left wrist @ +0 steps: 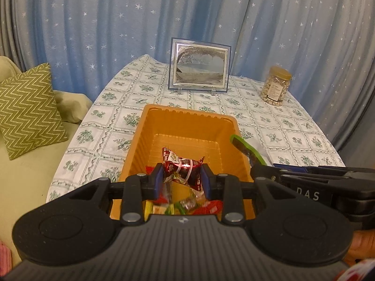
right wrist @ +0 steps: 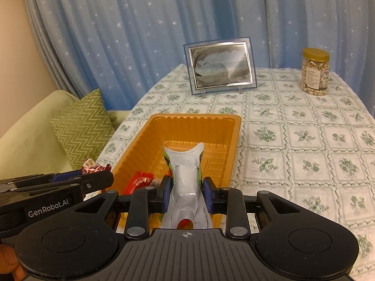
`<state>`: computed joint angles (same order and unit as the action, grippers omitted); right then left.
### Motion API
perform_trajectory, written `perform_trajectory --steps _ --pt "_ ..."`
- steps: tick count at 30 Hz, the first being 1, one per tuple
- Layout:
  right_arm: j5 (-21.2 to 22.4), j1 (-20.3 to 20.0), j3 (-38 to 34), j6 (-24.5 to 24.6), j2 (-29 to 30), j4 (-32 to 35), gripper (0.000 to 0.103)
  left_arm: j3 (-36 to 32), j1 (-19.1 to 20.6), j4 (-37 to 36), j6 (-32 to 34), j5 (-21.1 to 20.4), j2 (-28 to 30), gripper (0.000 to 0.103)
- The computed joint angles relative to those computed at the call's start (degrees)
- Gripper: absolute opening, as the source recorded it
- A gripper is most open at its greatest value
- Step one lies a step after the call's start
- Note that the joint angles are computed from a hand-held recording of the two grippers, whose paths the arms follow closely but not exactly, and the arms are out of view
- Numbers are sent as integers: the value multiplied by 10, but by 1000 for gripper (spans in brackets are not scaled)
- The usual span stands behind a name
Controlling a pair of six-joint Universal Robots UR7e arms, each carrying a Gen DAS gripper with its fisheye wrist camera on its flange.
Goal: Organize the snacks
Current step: 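Carry the red wrapped candy and white packet over the orange tray, then open the left gripper to drop the red candy while the right releases the white packet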
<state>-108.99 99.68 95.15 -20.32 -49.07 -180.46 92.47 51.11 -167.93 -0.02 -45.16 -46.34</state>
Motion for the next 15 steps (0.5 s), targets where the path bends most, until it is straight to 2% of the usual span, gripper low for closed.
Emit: perform_trajectory --steps 15 --pt "14 -18 -119 -22 69 49 30 -131 45 50 52 -26 79 30"
